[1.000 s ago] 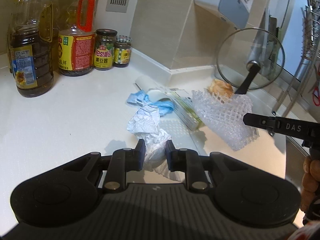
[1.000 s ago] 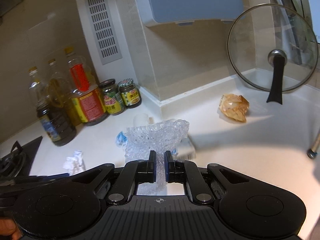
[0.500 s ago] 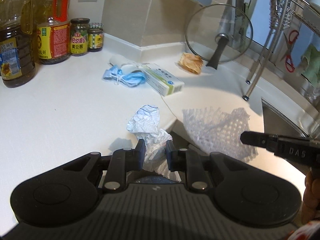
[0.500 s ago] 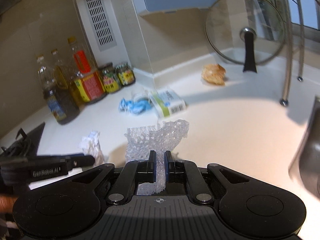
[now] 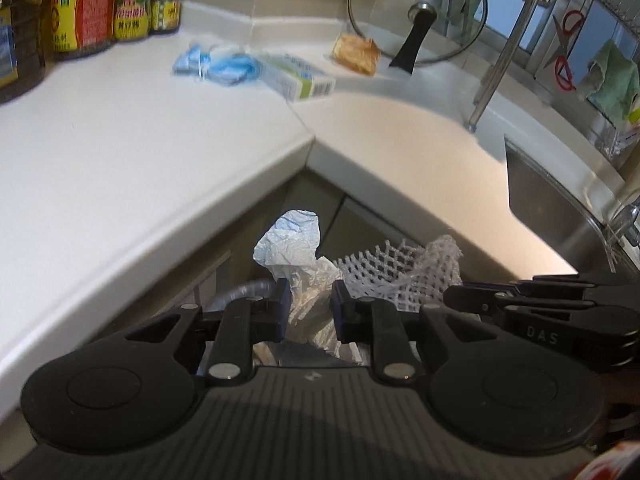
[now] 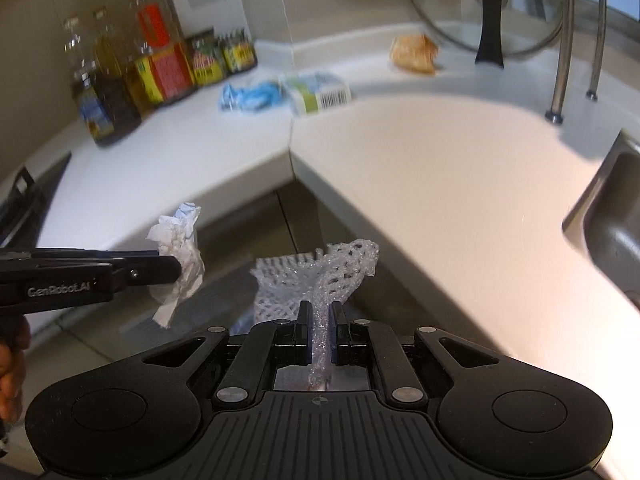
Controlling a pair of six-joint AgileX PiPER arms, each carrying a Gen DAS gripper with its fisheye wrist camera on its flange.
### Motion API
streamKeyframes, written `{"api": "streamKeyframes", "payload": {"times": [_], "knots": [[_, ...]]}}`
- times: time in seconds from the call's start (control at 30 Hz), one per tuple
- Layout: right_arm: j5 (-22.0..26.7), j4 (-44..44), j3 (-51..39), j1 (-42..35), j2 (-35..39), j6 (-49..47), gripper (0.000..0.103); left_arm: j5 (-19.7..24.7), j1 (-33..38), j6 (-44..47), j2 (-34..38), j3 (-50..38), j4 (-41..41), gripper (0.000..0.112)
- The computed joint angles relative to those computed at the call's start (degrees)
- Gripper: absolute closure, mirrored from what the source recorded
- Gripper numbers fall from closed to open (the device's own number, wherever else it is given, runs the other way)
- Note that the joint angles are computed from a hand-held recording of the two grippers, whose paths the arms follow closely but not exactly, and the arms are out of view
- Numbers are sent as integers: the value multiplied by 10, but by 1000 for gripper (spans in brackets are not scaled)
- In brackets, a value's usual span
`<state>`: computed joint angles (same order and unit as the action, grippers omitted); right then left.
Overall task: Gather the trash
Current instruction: 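Carry the tissue and bubble wrap down over the wastebasket with both tools, then open both tools to drop the tissue and bubble wrap into the wastebasket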
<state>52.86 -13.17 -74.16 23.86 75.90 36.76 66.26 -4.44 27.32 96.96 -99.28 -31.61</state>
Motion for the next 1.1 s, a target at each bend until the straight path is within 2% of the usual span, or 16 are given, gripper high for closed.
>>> {"api": "streamKeyframes", "payload": {"times": [0.23, 0.5, 1.1], "knots": [[-58, 81, 71, -38, 19, -83, 95, -36, -33, -31, 2, 85, 50, 93], [-104, 130, 95, -61, 66, -153, 95, -77, -48, -68, 28, 123, 87, 93], [-147, 117, 90, -57, 158, -153, 95, -111, -51, -98, 126, 108, 98, 93]]}}
